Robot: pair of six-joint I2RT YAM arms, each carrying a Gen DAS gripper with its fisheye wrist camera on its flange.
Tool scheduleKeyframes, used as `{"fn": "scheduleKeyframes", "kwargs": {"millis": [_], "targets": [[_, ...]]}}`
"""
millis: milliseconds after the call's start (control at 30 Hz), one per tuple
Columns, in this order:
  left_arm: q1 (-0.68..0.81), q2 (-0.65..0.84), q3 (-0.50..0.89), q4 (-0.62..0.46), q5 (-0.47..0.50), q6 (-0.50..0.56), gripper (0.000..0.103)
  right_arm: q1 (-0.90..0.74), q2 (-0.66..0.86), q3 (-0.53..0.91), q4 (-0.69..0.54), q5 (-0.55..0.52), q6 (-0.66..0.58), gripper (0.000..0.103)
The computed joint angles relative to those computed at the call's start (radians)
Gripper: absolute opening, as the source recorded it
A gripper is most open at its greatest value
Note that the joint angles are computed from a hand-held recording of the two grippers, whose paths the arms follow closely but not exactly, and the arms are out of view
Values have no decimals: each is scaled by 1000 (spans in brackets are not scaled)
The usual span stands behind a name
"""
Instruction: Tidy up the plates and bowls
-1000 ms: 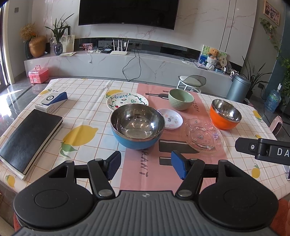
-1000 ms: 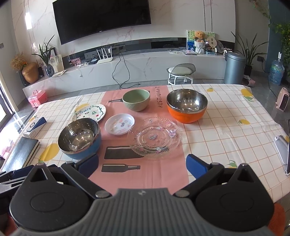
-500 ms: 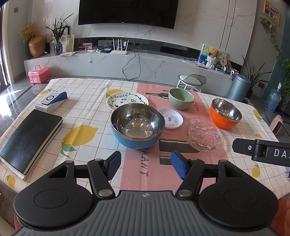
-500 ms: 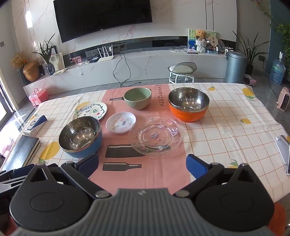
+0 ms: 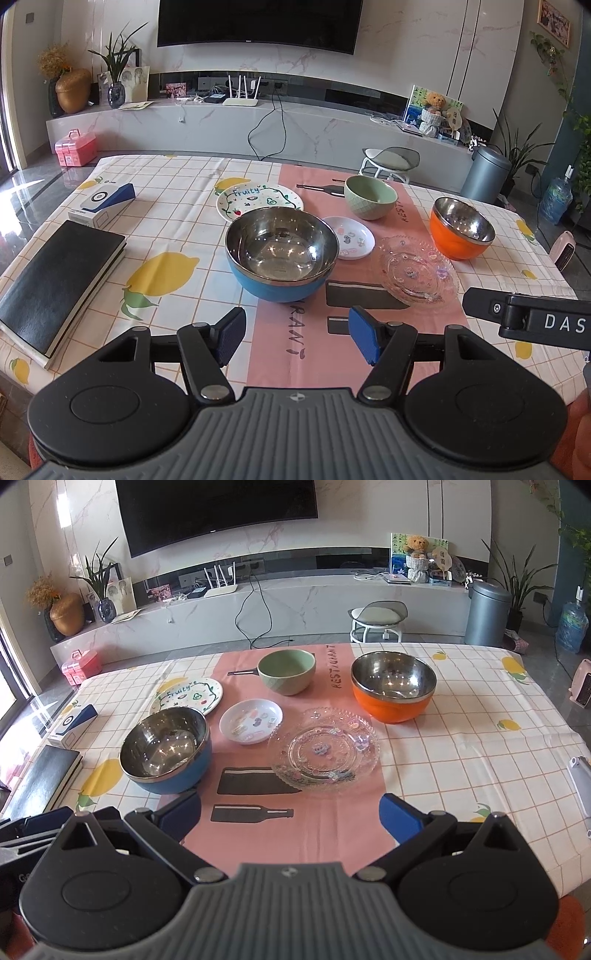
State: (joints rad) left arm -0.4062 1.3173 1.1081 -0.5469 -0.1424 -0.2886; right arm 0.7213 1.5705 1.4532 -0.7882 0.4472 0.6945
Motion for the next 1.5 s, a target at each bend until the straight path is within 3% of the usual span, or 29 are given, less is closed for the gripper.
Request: {"fn": "scheduleKeyframes", "kwargs": {"millis": [200, 267, 400, 500, 667, 833, 1000, 1300, 1500], "targets": [[105, 38, 29, 20, 99, -2, 74, -19, 28, -16, 71, -28, -34, 100], [126, 56, 43, 35, 97, 15, 60, -30, 46, -17, 107, -51, -47, 100], [185, 103, 79, 68, 142, 21, 48, -38, 97, -1, 191, -81, -80, 100], [228, 151, 115, 91, 192, 31, 47, -41, 169, 65, 200, -90, -100, 100], [244, 234, 170, 136, 127, 54, 47, -59, 316, 223, 193, -120, -120, 91], [304, 358, 290, 82, 220, 5, 49, -78, 482, 436, 109, -141, -112, 81], [321, 455, 360, 60, 248, -52, 50, -106, 613, 608, 22, -183, -95, 73], [309, 596, 486, -11, 242, -55, 52, -145, 726, 736, -36, -255, -59, 64], [301, 632, 525, -42, 227, -48, 26, -145, 760, 762, -38, -278, -45, 44]]}}
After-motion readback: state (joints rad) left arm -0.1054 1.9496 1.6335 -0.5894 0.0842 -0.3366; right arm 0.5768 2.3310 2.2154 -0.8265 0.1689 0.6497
